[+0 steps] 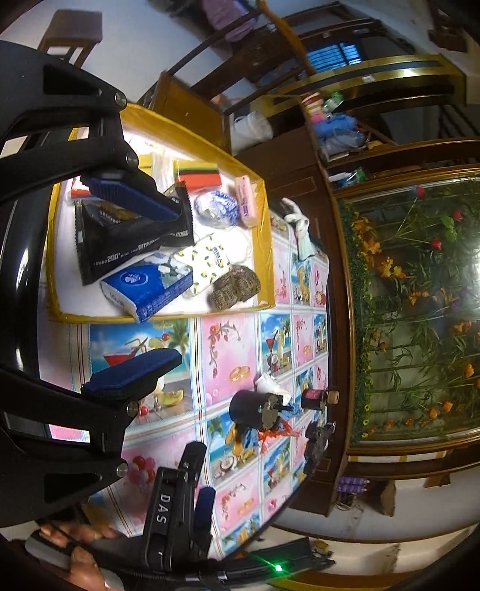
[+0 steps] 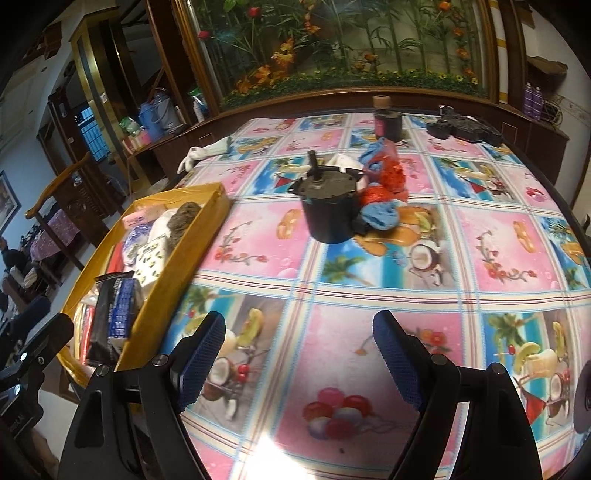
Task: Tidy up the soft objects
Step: 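Withdraw both grippers from the tray and reach toward the remaining soft items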
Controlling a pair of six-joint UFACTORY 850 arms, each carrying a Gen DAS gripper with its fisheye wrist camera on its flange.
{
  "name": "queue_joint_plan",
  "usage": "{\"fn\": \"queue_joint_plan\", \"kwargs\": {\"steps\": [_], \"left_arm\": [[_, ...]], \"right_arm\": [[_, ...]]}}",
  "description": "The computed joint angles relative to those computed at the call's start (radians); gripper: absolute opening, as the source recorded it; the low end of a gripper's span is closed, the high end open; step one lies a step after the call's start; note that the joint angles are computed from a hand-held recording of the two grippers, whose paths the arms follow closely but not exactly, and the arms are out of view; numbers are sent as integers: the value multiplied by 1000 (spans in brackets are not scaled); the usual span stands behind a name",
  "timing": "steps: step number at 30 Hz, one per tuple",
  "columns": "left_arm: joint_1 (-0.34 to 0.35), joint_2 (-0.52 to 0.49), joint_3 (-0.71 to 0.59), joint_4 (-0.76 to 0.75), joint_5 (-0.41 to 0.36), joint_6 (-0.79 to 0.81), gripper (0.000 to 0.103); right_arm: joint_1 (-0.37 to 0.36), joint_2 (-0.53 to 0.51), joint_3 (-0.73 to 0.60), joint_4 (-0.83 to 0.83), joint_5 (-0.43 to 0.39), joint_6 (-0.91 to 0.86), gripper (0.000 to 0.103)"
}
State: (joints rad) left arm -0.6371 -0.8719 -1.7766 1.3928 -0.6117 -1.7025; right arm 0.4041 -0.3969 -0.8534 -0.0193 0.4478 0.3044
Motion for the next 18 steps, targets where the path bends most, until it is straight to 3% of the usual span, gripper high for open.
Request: {"fn": "queue_joint_plan", "kwargs": {"steps": [5, 18], "left_arm": [[-2, -18, -26, -45, -55, 46, 71], [13, -58, -82, -209, -29, 198, 71]], "right_arm": [[10, -4, 4, 95, 8, -92, 84], [11, -24, -11, 103, -3, -115, 86]]}}
